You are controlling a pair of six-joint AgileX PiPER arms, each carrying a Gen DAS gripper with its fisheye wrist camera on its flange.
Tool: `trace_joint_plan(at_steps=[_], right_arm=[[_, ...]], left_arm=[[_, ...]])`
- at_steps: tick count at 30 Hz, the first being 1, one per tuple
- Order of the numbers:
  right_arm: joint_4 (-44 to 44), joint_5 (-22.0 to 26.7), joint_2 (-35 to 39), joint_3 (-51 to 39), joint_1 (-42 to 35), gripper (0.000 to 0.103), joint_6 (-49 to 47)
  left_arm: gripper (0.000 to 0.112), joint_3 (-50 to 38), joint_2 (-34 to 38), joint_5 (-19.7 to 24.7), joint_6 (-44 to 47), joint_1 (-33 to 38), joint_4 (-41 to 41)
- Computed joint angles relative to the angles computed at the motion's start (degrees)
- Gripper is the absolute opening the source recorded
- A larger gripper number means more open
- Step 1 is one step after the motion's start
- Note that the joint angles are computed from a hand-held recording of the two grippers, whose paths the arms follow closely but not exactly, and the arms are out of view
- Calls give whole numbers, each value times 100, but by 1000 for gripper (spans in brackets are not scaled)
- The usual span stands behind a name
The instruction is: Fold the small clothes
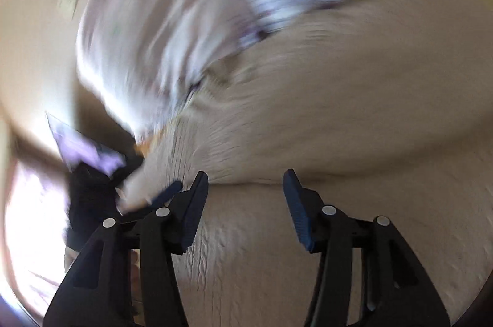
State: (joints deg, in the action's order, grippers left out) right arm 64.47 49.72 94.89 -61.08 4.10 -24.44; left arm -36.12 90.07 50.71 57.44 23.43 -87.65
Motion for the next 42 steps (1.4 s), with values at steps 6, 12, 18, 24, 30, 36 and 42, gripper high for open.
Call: trace_joint_plan(at_steps=[6,12,18,24,30,36,42], right_arm=[[1103,125,-216,987,-1713,45,-552],[1301,-215,-272,1032,-2116,45,-697],[1130,-589,-371,1014,-2088,40,-560],[1024,-668,-367,1007,-2075,36,-489],[998,-560,-394,1028,-1926,36,-477],[671,-1353,-535,1122,-1406,8,-224],[-954,-2085,-845,1152,-919,8,1191]], left_arm=[[62,-250,43,-626,-653,-455,292],[40,-492,343,-763,-927,-654,343],[16,-737,449,-1161,-1108,-908,576],[2,-1091,542,-1393,-964,-805,880],[2,-1338,64,-1458,-1159,-299,1640],[4,-1445,405,-1303,-1383,-97,2289],[22,-1260,218,-1797,-2130,-205,3272]])
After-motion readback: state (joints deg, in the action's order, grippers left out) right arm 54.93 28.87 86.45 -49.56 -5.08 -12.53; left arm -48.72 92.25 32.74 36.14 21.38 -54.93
